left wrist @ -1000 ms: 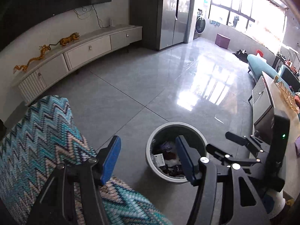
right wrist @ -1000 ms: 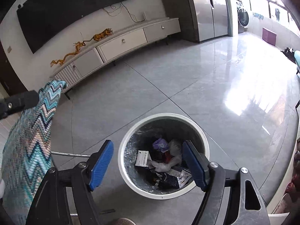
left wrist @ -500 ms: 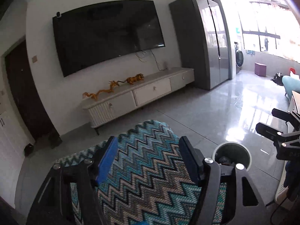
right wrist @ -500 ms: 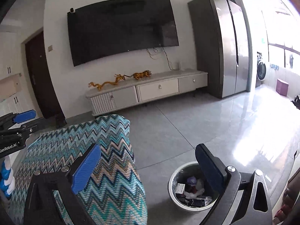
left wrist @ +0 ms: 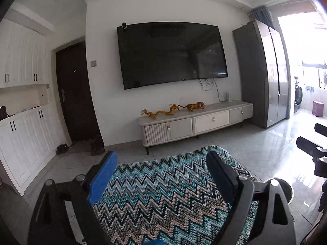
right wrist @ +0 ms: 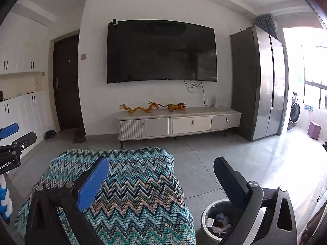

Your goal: Collect trash

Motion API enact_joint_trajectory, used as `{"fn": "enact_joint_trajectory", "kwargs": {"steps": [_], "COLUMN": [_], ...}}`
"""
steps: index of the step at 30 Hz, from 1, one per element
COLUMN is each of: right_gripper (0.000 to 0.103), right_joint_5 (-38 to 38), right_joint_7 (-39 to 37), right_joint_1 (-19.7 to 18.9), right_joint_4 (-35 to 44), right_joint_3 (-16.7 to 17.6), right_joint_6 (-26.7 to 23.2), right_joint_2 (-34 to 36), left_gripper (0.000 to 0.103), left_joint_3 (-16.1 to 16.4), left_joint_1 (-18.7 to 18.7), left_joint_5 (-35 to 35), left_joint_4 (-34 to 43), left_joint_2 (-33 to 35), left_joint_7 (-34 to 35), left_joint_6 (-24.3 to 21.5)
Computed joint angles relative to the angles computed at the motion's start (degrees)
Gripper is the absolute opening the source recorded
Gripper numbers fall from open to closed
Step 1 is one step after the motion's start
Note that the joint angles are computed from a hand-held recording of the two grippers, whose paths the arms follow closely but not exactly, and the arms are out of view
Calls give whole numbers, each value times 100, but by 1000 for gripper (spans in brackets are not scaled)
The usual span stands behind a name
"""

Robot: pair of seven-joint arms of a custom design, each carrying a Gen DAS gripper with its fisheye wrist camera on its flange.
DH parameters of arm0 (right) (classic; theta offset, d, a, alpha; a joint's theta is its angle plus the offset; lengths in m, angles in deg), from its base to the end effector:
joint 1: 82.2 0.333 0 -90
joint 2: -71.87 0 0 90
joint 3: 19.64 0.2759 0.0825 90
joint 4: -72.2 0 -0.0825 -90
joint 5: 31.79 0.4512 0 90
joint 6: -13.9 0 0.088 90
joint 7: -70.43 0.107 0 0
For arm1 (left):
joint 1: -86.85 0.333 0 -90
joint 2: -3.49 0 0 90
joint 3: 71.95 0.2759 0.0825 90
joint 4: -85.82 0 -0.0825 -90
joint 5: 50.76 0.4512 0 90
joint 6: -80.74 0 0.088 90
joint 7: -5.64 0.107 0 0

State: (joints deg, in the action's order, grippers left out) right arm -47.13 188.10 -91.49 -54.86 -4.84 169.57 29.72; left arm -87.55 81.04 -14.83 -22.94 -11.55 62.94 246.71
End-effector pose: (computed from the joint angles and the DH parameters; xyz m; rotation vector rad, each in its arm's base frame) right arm 0.4526 0.0958 0.7462 -1.3308 1.5654 -1.1205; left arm 0.5343 -0.2693 0.7050 -1.1373 1.6281 -1.1032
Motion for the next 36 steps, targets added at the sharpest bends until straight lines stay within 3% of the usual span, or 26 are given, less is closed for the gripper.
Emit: {"fn": "enact_joint_trajectory", "kwargs": {"steps": [8,15,36], "right_gripper": [103,103,103], "right_joint_5": [-156,-322,-556], "right_joint_7": [176,444,752], "right_joint_1": [-65,-341,-691], "right_joint_4": [-39,-42,-370], "right_joint_3": [265,518,565], "right_joint_6": [240,332,332], "right_joint_2": [-114,-231,-453], "left_gripper": [89,88,88], "left_joint_3": [-112,-172,-71], "left_joint_1": [284,418,-17], "left_joint_5": [226,272,-64], "left_joint_4": [-358,-498,-343], "left_joint_2": [-387,-493,-144], "left_joint_7": [-501,-742,-321], "left_joint_6": [185,173,8]}}
